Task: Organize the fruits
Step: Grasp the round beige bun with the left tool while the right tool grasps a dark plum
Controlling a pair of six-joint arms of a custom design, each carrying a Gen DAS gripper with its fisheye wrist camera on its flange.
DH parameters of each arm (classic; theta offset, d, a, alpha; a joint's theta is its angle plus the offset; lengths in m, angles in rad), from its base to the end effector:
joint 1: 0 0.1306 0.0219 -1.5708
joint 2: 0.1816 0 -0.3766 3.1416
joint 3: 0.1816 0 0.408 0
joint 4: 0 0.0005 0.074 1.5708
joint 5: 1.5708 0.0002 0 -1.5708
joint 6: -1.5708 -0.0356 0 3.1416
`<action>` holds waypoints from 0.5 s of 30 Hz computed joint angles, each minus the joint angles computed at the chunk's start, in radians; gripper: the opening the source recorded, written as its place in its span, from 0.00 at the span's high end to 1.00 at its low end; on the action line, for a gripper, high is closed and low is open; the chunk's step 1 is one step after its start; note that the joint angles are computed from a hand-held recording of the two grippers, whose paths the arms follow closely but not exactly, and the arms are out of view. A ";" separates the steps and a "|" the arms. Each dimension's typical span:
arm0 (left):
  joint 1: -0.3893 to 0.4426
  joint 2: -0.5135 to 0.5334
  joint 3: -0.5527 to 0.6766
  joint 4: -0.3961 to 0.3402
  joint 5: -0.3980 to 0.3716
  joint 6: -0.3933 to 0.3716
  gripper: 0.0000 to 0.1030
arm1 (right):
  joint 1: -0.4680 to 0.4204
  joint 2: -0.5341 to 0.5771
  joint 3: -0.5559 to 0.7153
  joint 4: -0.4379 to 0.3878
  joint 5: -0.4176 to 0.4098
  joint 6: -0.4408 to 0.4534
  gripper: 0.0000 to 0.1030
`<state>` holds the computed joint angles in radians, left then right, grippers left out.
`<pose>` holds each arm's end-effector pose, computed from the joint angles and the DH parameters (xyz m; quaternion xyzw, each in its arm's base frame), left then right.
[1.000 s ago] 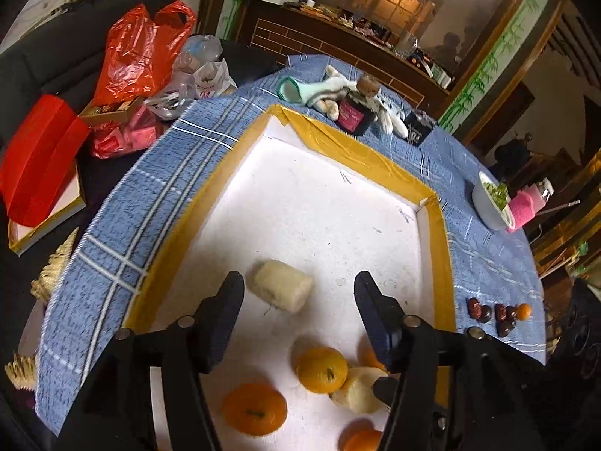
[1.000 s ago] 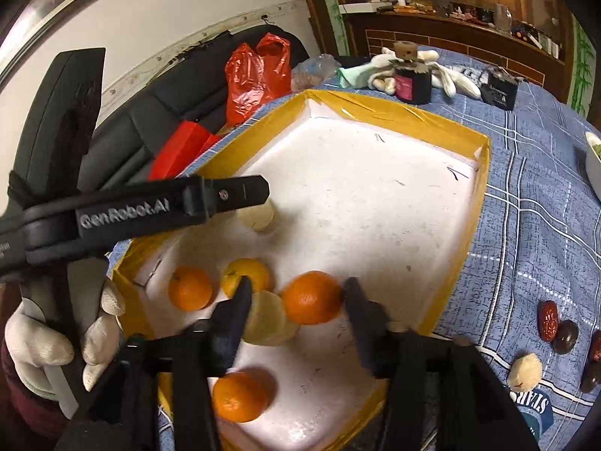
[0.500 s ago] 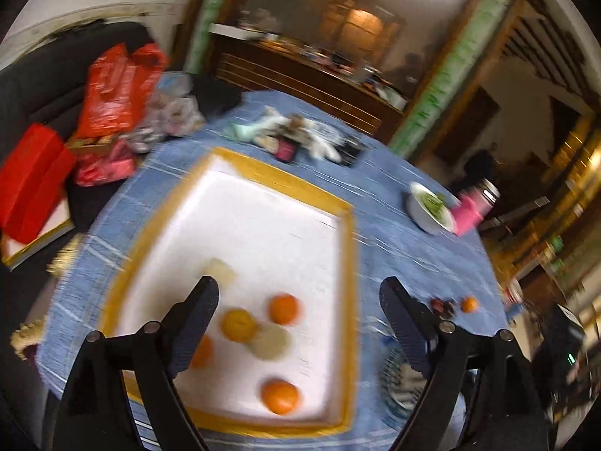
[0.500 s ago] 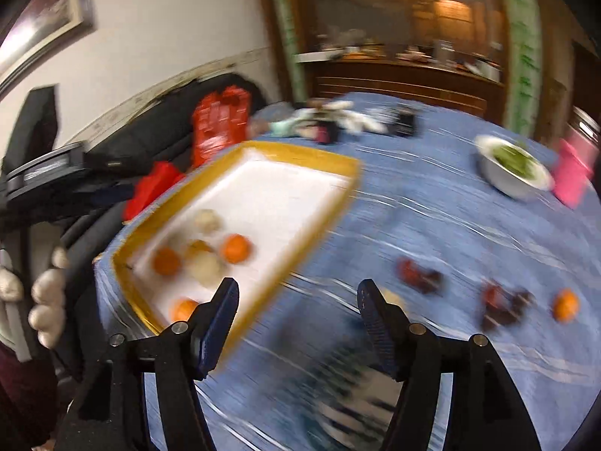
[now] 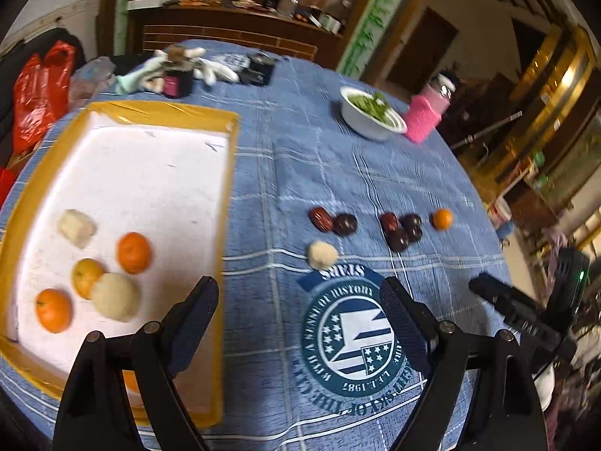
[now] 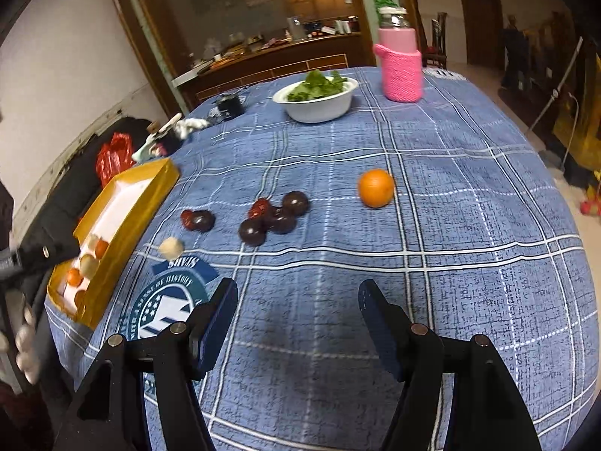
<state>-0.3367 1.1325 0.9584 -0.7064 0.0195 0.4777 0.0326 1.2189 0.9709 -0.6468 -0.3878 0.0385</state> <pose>0.3750 -0.1325 0.3396 -0.0630 0.9389 -0.1424 0.3070 0.4197 0.0267 0.3180 -0.0967 0.9229 0.1808 0.3259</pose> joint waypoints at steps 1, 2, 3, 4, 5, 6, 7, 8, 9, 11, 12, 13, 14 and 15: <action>-0.013 0.016 0.006 0.002 -0.008 -0.008 0.16 | -0.001 0.009 0.004 0.001 -0.008 -0.004 0.30; -0.027 0.033 0.011 0.007 -0.017 -0.021 0.16 | 0.002 0.021 0.010 0.002 -0.014 -0.006 0.30; -0.037 0.048 0.015 0.014 -0.024 -0.034 0.16 | 0.007 0.031 0.014 0.004 -0.016 -0.004 0.30; -0.047 0.062 0.021 0.018 -0.030 -0.046 0.16 | 0.015 0.043 0.019 0.006 -0.015 -0.005 0.30; -0.056 0.077 0.028 0.019 -0.038 -0.059 0.16 | 0.024 0.059 0.028 0.007 -0.014 -0.002 0.30; -0.063 0.092 0.035 0.020 -0.046 -0.068 0.17 | 0.036 0.072 0.036 0.009 -0.009 -0.004 0.30; -0.070 0.110 0.041 0.028 -0.051 -0.080 0.23 | 0.049 0.091 0.050 0.011 -0.002 -0.005 0.30; -0.072 0.126 0.050 0.029 -0.054 -0.087 0.30 | 0.056 0.105 0.057 0.018 0.002 -0.006 0.30; -0.074 0.142 0.060 0.026 -0.057 -0.090 0.33 | 0.064 0.118 0.068 0.021 0.006 -0.011 0.30; -0.072 0.176 0.078 0.026 -0.050 -0.091 0.45 | 0.074 0.147 0.094 0.026 0.004 -0.025 0.30; -0.071 0.189 0.085 0.026 -0.047 -0.090 0.47 | 0.078 0.159 0.106 0.028 0.003 -0.032 0.30; -0.071 0.209 0.097 0.026 -0.052 -0.089 0.48 | 0.082 0.172 0.119 0.030 0.002 -0.036 0.30; -0.072 0.219 0.102 0.027 -0.059 -0.091 0.48 | 0.087 0.186 0.132 0.033 0.005 -0.040 0.30; -0.075 0.230 0.108 0.030 -0.069 -0.094 0.48 | 0.090 0.197 0.141 0.035 0.009 -0.042 0.30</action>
